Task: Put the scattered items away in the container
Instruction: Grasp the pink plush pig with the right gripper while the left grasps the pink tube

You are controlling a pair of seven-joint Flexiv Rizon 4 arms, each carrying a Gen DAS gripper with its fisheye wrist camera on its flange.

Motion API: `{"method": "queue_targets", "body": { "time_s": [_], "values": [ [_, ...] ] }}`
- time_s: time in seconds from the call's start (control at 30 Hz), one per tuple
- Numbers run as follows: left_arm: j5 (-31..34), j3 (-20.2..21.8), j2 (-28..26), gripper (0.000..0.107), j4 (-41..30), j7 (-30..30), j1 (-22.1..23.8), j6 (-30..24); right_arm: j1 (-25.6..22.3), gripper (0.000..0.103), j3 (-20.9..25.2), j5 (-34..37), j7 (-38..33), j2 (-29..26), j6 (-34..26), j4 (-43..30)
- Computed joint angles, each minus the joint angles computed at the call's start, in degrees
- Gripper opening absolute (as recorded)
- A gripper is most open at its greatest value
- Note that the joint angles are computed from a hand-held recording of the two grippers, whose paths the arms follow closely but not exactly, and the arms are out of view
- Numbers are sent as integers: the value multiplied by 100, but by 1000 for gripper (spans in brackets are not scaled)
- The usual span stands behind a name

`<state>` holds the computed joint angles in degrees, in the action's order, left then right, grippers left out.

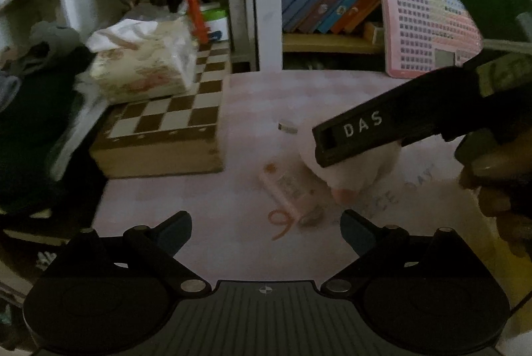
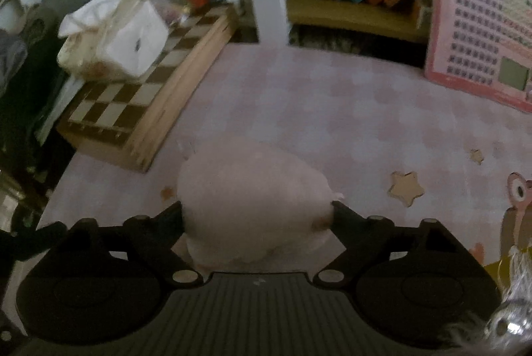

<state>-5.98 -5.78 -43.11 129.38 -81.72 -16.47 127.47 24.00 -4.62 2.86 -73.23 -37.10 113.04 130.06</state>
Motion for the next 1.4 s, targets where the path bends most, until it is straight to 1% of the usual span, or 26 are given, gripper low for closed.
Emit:
{"method": "queue_targets", "body": {
  "time_s": [0.03, 0.1, 0.17, 0.3, 0.4, 0.47, 0.53, 0.57, 0.63, 0.7, 0.87, 1.0, 1.2, 1.4],
  "values": [
    [27, -61, -68, 96, -100, -25, 44, -38, 33, 88, -58, 32, -1, -9, -9, -15],
    [-4, -115, -167, 92, -269, -58, 53, -167, -129, 88, 38, -21, 39, -24, -39, -56],
    [-73, -137, -225, 81, -422, -73, 26, -370, -255, 88, 121, -74, 86, -29, -55, -80],
    [-302, -34, -349, 69, -679, -87, -158, -615, -303, 90, 148, -142, 128, -47, -98, -121],
    [-384, 14, -404, 54, -818, -69, -242, -775, -300, 93, 125, -193, 137, -60, -160, -164],
    [-344, 2, -414, 39, -873, -68, -223, -910, -282, 96, 86, -213, 153, -87, -221, -213],
    [-522, 226, -408, 28, -879, 33, -481, -895, -231, 97, 14, -239, 160, -119, -318, -276],
    [-493, 207, -401, 24, -863, 50, -448, -887, -162, 97, -59, -240, 156, -141, -371, -310],
    [-315, 13, -370, 23, -814, 18, -183, -905, -11, 97, -219, -238, 148, -189, -478, -371],
    [-231, -54, -331, 23, -775, -7, -68, -946, 101, 97, -338, -212, 171, -242, -524, -424],
    [-60, -150, -240, 23, -607, -158, 138, -821, 345, 86, -556, -122, 77, -283, -331, -384],
    [151, -225, -119, 23, -440, -274, 299, -611, 365, 84, -505, -86, -74, -207, -221, -279],
    [358, -248, 76, 23, -155, -442, 449, -363, 618, 84, -537, 155, -331, -25, 22, -31],
    [577, -289, 269, 23, 220, -648, 636, -133, 824, 84, -471, 475, -481, 220, 203, 264]
  ]
}}
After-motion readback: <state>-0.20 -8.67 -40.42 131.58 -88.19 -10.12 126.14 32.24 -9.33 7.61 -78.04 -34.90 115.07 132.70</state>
